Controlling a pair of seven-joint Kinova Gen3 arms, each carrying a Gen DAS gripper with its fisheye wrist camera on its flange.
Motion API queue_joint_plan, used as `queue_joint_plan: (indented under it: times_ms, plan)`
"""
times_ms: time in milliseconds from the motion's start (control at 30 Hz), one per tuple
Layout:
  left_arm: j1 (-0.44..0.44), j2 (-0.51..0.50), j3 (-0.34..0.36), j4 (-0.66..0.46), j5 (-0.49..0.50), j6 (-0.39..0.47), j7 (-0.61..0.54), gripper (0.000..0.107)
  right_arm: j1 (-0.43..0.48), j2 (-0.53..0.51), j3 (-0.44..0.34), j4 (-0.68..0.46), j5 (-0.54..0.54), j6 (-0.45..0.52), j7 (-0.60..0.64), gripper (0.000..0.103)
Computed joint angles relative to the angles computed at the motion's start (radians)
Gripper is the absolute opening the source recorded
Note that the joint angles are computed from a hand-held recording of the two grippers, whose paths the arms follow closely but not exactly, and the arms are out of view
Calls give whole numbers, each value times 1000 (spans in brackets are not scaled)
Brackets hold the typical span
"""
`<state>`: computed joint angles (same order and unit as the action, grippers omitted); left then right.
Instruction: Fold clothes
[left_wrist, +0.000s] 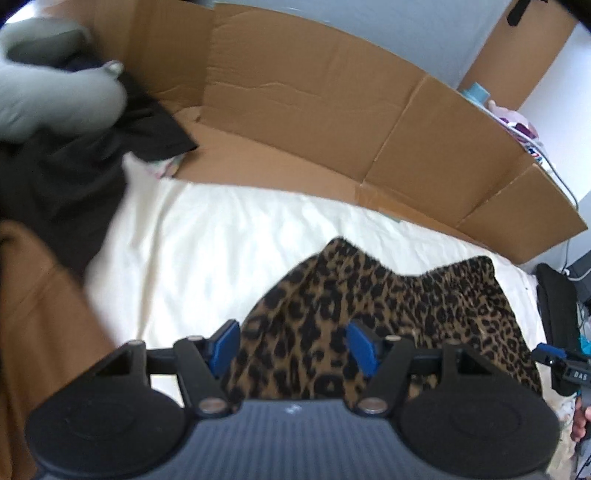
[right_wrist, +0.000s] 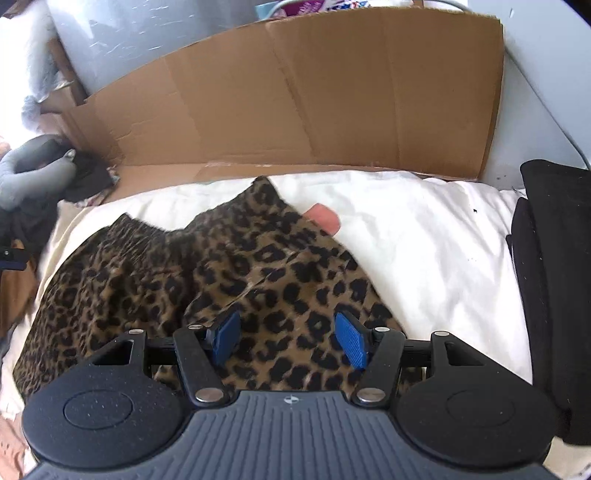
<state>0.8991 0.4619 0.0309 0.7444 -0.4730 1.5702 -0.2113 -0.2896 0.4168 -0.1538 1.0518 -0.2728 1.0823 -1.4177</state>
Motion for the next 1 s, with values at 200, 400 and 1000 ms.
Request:
queue_joint_plan:
  times_ms: [200,400,1000]
  plan:
    - [-76,3,19,52,41,-156,-102,63,32,62,-27,-58,-87,-25,-12,63]
    - [-108,23,21,126,78,-318,-164,63,9,127,-45,-113,-102,-37,12,59]
    - [-106,25,-11,295,40,-456,-95,56,-111,268,-26,-270,-12,-45,101,54]
